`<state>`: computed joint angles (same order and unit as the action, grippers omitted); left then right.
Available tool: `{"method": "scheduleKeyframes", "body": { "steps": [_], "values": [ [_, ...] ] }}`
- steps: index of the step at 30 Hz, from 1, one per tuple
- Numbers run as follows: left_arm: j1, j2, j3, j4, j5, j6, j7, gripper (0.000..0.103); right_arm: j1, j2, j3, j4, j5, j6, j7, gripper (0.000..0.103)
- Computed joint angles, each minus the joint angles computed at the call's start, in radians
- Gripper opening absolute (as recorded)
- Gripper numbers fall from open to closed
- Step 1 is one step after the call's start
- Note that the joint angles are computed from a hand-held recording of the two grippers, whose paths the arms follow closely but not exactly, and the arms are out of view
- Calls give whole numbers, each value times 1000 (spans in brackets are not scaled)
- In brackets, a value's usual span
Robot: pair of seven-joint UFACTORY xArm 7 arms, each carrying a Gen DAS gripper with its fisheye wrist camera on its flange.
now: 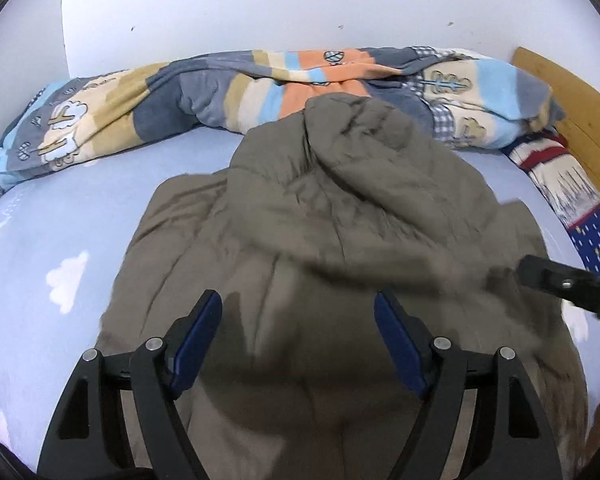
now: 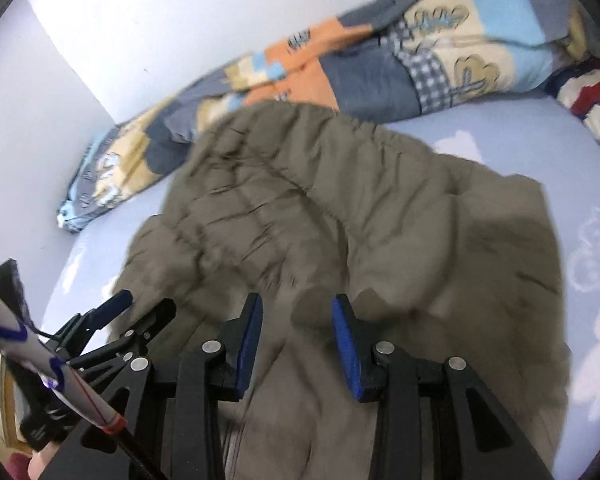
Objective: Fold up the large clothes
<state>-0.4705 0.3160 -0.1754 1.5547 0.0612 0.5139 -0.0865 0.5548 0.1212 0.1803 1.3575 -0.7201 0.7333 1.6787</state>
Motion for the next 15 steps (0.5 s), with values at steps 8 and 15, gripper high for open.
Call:
{"method": "scheduleKeyframes", "body": {
  "steps": [8, 15],
  "values": [
    [57, -336, -34, -394, -176, -53, 95, 78, 87, -93, 115, -72, -2, 118, 160, 46],
    [37, -674, -21, -752, -189, -74, 111, 78, 208, -90, 212, -40, -28, 366, 269, 46]
  ]
}}
